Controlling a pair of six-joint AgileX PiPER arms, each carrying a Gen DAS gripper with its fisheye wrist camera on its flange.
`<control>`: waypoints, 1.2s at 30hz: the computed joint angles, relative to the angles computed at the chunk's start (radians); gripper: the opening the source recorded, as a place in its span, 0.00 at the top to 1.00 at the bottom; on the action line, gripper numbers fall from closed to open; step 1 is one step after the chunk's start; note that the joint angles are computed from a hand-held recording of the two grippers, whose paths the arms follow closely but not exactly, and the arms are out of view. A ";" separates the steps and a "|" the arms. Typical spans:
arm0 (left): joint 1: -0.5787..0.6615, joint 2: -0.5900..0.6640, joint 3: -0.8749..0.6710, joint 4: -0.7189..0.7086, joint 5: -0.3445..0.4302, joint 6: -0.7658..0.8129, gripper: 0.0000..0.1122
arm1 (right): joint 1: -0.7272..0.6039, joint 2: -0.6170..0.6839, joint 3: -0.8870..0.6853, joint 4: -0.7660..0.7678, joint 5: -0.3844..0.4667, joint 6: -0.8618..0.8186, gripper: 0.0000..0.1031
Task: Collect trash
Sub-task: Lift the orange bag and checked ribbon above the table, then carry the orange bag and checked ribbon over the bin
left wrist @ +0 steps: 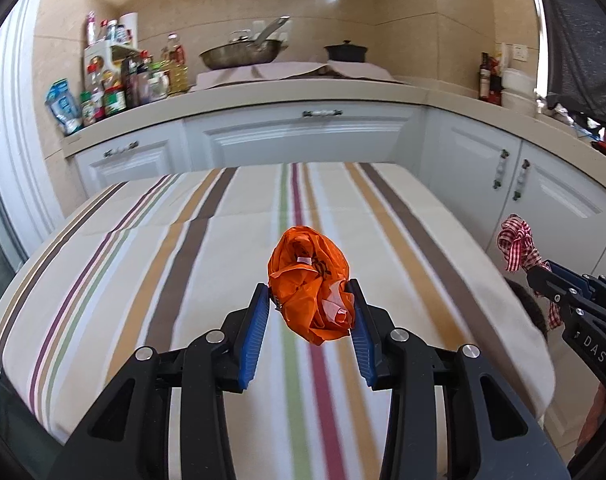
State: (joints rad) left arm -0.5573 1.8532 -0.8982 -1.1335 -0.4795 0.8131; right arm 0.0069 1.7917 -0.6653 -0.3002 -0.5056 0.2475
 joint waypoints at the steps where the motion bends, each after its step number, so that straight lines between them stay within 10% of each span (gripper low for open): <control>1: -0.005 0.004 -0.010 -0.001 0.004 0.004 0.65 | -0.014 -0.005 0.005 -0.002 -0.005 0.001 0.81; 19: -0.148 0.188 -0.374 -0.100 0.074 0.190 0.65 | -0.300 -0.031 0.022 -0.030 -0.063 0.011 0.81; 36: -0.226 0.403 -0.735 -0.501 0.082 0.624 0.65 | -0.452 0.065 -0.107 -0.180 -0.077 0.131 0.81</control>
State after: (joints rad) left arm -0.7837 2.2557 -1.6328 -1.6348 -0.3972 1.4371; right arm -0.4447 1.8565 -0.7725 -0.4805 -0.5827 0.3783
